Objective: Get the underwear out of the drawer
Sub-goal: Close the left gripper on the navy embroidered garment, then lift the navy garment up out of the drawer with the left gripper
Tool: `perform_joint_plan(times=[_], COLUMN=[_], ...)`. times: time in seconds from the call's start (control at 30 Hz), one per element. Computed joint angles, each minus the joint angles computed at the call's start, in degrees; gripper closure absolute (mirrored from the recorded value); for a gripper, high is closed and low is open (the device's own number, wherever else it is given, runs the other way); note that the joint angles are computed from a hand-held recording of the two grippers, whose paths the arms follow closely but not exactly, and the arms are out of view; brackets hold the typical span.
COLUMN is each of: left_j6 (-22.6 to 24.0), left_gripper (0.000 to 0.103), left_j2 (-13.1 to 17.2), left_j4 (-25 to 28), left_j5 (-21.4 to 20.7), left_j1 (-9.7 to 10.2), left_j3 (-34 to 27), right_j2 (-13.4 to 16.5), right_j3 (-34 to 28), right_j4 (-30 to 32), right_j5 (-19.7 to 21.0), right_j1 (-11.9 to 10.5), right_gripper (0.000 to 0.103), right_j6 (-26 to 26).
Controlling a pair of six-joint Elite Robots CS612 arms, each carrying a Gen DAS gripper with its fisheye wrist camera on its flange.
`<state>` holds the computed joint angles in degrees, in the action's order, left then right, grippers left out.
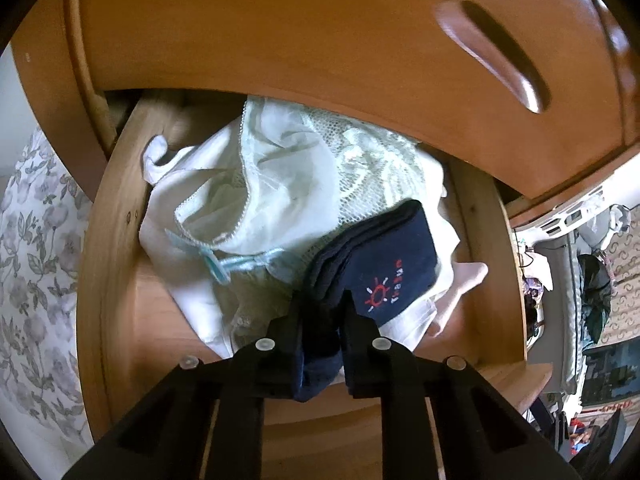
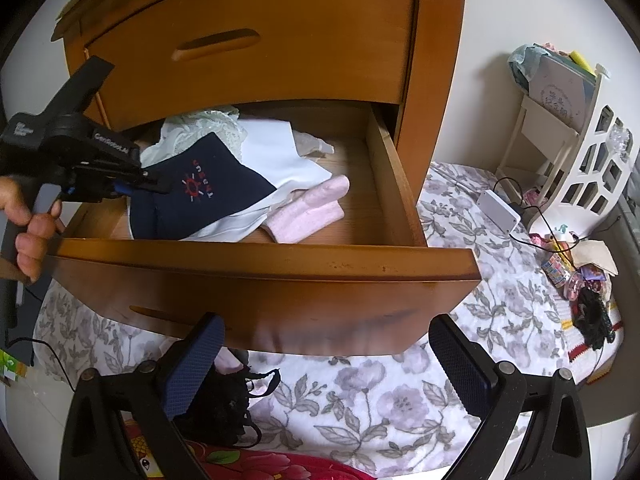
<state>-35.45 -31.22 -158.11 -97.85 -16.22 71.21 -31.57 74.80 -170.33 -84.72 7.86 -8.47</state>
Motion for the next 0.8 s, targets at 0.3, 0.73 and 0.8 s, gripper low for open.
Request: perform_joint_plan(times=[0.3,0.73,0.8], left_j6=[-2.33,-5.99,-5.93], left_gripper=[0.089,0.089,0.089], left_j2=[-2.32,-4.59,-5.30], left_j4=[-12.86,-27.45,-29.11], left_j5=[0.93,4.61,5.49], left_j1=[-0.78,-2.37,-2.57], left_j3=[7.03,13.98,15.23], right_j2=[-0.63,-1.19,-1.30], right_j3=[0.98,1.88,2.03], right_j4=[-1.19,-2.26,-2.43], right_j5=[-0.10,-0.15,-0.18], right_j1=[-0.05,-0.21,-0.20], right_gripper=[0.000,0.000,0.000], right_j6=[-0.21,0.41,0.41])
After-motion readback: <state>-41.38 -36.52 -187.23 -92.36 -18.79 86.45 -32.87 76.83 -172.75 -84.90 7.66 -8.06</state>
